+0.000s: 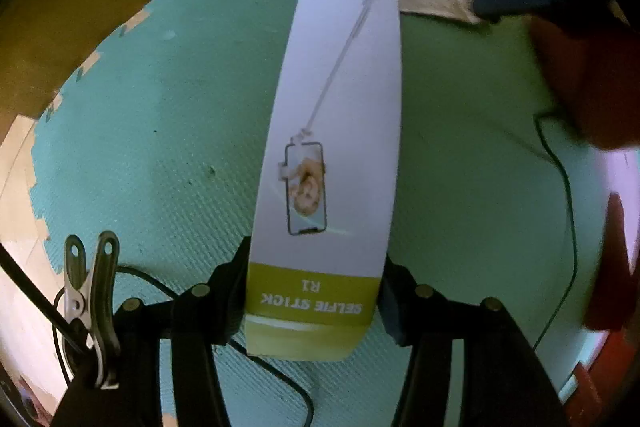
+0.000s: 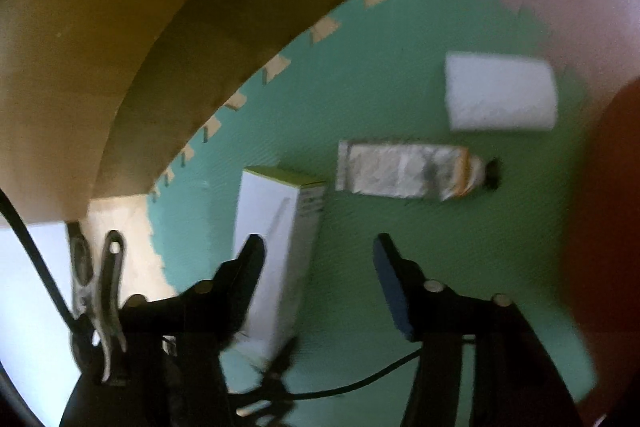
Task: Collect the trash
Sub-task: 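Lower the left tool onto the white selfie stick box while the right tool lowers beside it, then close both tools on the white selfie stick box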
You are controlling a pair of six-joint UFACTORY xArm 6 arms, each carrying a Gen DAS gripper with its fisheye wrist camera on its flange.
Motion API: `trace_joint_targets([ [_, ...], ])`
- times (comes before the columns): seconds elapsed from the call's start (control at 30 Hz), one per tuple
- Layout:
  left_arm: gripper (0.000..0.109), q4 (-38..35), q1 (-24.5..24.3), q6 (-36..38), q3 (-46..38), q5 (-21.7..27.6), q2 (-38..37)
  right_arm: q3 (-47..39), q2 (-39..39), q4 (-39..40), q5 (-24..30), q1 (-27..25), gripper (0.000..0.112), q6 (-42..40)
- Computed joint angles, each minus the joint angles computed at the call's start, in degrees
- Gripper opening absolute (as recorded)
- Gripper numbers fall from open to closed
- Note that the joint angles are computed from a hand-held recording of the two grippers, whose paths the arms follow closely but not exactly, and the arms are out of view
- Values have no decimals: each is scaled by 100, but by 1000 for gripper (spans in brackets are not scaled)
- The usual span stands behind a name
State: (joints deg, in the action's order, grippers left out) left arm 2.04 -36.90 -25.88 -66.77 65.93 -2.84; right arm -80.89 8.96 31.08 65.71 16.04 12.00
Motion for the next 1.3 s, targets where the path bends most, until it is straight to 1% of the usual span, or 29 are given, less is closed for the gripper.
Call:
trace_joint_targets([
  [0.03,57,-1,-13,83,123,-65,-69,30,6,74,-52,23,65,53],
  [0.13,57,71,-129,163,280,-124,-188,8,88,134,-164,146,65,125],
  [0.2,57,192,-238,68,348,-198,-216,-70,183,-6,-192,258,65,181],
  [0.37,58,182,-290,-36,519,-340,-359,-94,377,-389,-163,464,66,401],
  [0.4,58,143,-238,32,539,-330,-408,45,325,-275,-304,468,70,378],
  [0.47,58,52,-170,138,634,-352,-502,135,317,-76,-356,427,70,331],
  [0.53,59,-85,-14,303,629,-222,-586,105,328,-90,-289,390,70,191],
  [0.6,60,-206,130,257,577,-3,-596,108,290,-246,-339,392,70,76],
  [0.63,62,-295,335,305,580,3,-539,124,277,-240,-342,385,70,33],
  [0.7,65,-433,474,54,646,102,-661,200,233,-172,-333,351,70,13],
  [0.8,71,-572,598,-180,856,109,-908,318,95,-246,-278,330,70,21],
  [0.9,71,-694,650,-414,989,203,-1115,331,28,-421,-180,388,70,151],
  [1.0,71,-661,647,-598,1025,406,-1280,458,-149,-612,-93,448,69,270],
  [1.1,72,-515,639,-528,964,741,-1440,536,-310,-925,-18,461,67,453],
  [1.17,73,-625,740,-436,943,980,-1580,536,-363,-1154,73,433,66,582],
  [1.23,76,-755,878,-375,923,1161,-1739,589,-452,-1093,65,352,66,609],
  [1.3,77,-816,973,-333,949,1252,-1914,594,-513,-994,22,311,66,608],
])
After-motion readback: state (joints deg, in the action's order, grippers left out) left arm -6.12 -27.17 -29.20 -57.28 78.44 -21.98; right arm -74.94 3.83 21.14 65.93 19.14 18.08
